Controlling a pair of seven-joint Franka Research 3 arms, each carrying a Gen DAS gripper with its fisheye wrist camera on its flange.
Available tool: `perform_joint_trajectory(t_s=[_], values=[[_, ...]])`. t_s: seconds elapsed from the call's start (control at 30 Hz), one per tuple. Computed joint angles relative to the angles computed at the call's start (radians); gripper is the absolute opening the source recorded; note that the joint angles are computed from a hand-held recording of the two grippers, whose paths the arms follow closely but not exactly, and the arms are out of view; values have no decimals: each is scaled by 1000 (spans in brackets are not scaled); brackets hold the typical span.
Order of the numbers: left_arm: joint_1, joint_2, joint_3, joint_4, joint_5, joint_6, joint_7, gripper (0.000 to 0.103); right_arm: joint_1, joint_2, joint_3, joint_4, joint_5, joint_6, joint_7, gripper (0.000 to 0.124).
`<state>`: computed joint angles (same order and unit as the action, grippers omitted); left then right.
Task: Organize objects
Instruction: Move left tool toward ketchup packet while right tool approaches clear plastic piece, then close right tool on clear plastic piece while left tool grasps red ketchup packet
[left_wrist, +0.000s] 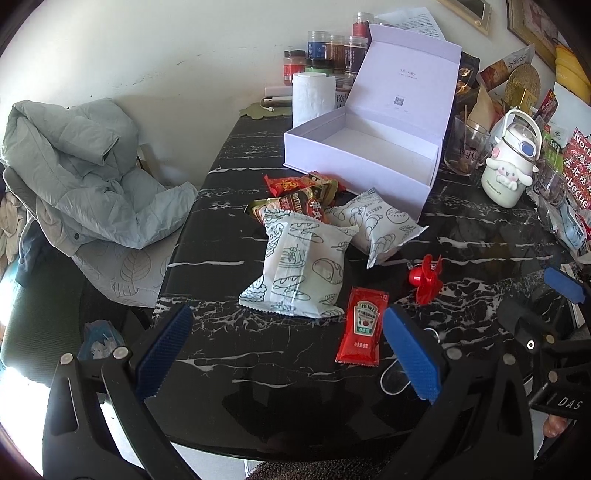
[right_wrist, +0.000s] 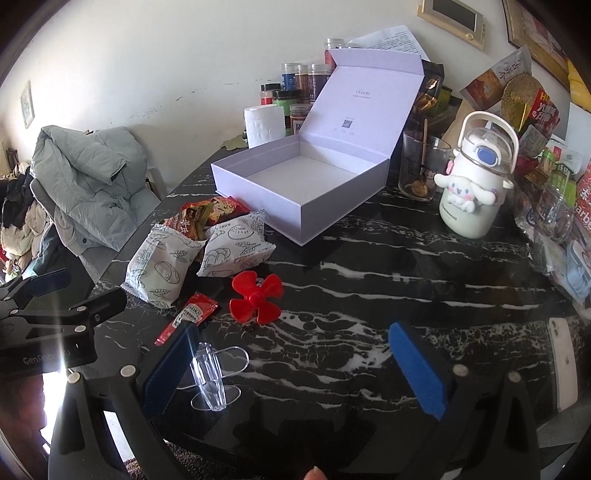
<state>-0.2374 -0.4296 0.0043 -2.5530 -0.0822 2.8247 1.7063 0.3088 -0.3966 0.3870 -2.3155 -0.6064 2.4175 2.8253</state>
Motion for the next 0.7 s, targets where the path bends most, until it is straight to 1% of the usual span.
perform_joint_trajectory(t_s=[0.2,0.37,0.7], values=[[-12,-14,16,-36,-20,-25,32,103,25,8,-7,-29,39,41,-20,103],[-23,-23,30,-66,-50,-28,60,103,41,12,-16,-52,81,82,-58,103],[-6,-14,27,-99,-59,-28,70,103,53,80,-25,-60,141,178,-127,103]])
